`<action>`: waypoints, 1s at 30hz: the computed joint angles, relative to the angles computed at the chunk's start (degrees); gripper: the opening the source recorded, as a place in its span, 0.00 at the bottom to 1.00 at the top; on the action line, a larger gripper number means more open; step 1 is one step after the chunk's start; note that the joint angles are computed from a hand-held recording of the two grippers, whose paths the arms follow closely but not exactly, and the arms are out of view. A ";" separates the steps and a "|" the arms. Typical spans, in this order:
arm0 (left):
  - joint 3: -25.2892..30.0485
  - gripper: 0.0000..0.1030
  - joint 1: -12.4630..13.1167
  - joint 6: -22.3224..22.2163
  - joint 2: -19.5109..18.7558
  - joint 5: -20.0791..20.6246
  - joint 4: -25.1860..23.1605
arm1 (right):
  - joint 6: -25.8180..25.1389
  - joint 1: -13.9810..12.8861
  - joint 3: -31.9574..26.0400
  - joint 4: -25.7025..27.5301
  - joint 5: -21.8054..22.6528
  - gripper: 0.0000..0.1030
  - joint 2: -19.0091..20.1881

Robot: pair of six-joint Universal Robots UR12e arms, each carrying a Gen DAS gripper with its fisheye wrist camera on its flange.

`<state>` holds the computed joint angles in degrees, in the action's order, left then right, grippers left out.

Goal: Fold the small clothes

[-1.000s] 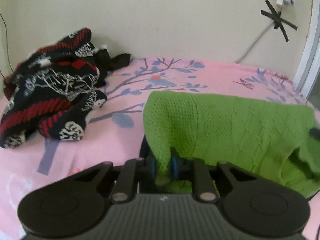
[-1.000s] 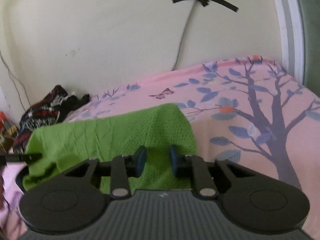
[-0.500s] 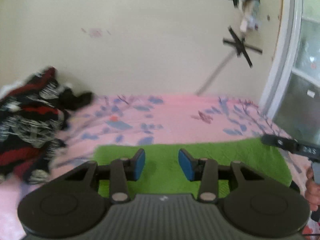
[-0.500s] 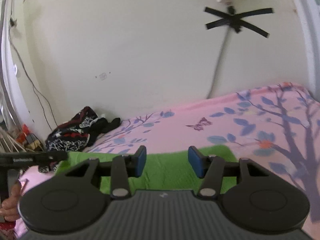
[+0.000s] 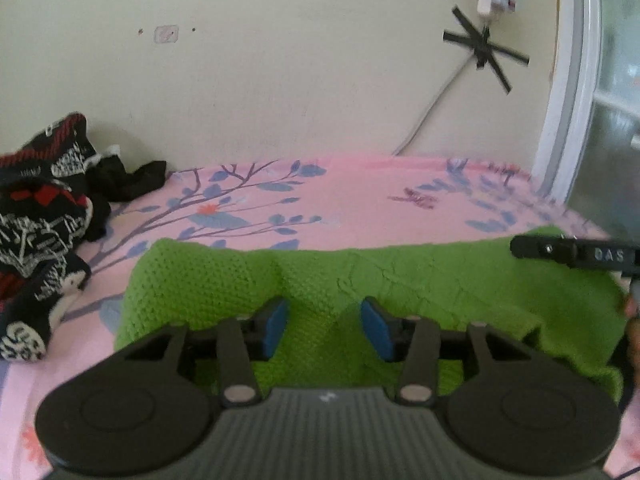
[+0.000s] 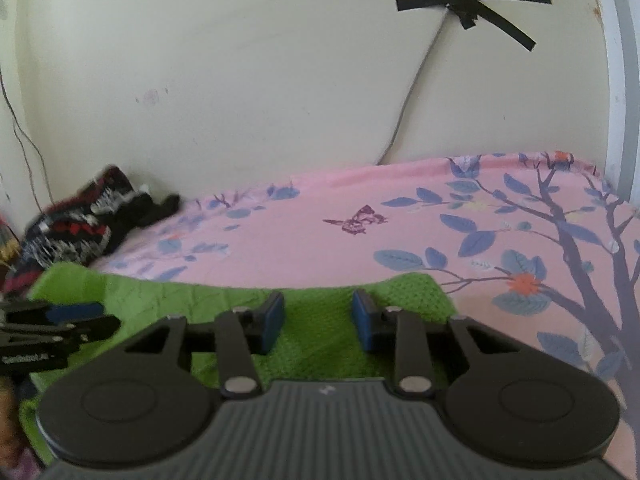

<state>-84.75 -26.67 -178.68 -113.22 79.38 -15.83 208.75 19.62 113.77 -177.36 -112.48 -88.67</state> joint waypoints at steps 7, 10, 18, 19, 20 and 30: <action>-1.95 0.56 2.66 -6.59 1.00 -11.01 4.87 | 12.11 0.97 6.21 -1.91 -2.97 0.54 -7.52; -1.70 0.56 3.50 -8.99 1.16 -19.43 6.51 | 19.14 -0.79 8.97 0.89 1.98 0.56 -11.07; 2.85 0.39 2.02 1.24 -0.13 -27.58 -12.45 | 25.59 -4.24 11.88 -1.22 15.12 0.61 -11.77; 3.41 0.38 1.69 2.47 -0.33 -26.06 -15.20 | 25.82 -4.42 11.99 -2.59 16.06 0.67 -11.46; 3.36 0.32 1.65 2.41 -0.54 -25.53 -15.63 | 26.34 -4.54 11.94 -3.25 16.73 0.67 -11.17; 3.61 0.31 2.95 -1.21 -0.62 -29.20 -17.60 | 23.45 -3.91 6.14 -4.27 22.02 0.33 -8.52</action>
